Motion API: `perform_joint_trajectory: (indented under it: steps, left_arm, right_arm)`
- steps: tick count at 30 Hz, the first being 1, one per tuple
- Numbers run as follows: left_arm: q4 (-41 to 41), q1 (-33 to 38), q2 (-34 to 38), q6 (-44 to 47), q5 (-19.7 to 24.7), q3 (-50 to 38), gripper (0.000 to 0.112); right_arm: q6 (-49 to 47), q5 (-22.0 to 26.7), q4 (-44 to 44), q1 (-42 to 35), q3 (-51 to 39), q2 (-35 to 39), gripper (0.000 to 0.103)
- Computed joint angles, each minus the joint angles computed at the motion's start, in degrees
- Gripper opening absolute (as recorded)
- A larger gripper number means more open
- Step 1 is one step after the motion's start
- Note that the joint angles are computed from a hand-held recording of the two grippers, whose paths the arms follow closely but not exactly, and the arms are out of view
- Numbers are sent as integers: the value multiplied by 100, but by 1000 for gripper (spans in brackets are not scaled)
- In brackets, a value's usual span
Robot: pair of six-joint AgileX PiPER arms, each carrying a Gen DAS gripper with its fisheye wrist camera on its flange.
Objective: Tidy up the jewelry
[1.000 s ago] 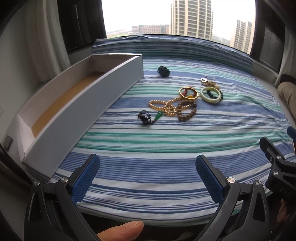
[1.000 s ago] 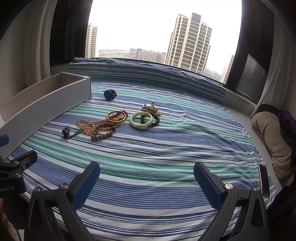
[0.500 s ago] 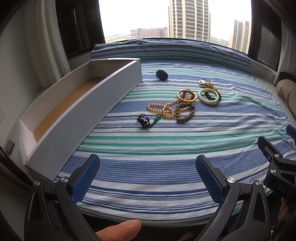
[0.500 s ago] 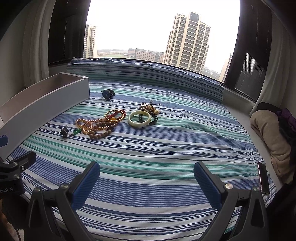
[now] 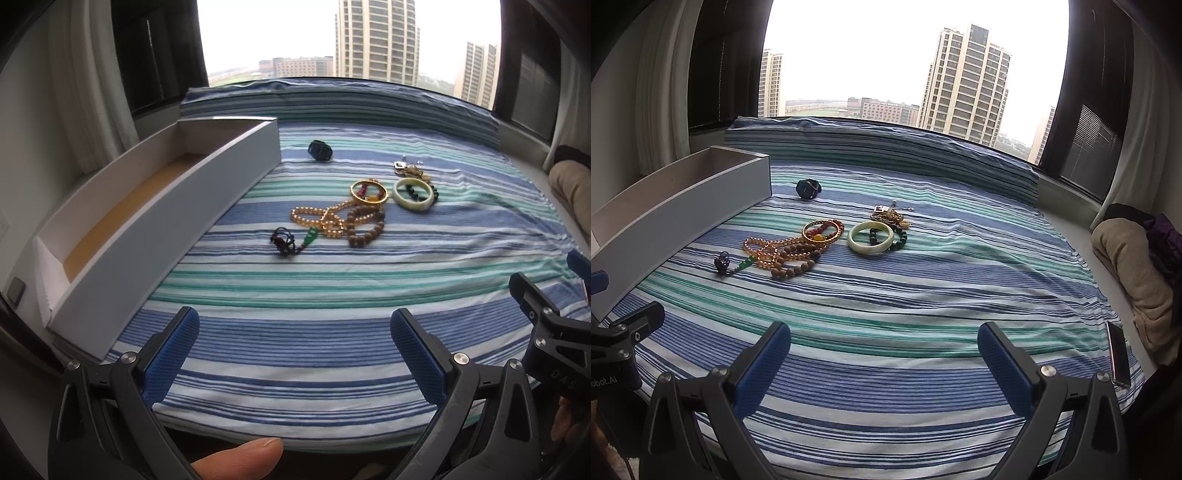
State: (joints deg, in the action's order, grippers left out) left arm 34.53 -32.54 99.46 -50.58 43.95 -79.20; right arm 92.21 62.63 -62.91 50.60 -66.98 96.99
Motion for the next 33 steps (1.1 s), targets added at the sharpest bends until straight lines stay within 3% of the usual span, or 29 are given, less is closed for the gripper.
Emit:
perform_joint_trajectory:
  steps: [7,19,33]
  left_arm:
    - [66,-4,44,-73,4,-41,103]
    - [965,-274,50,-939,121,68,103]
    - [295,-206,123,-329,14,-97,103]
  right_arm:
    - [-29,63,33,-12,-63,16,103]
    - [54,79,104,-47,13,-20,103]
    - [109,122,121,-46,100,-80,103]
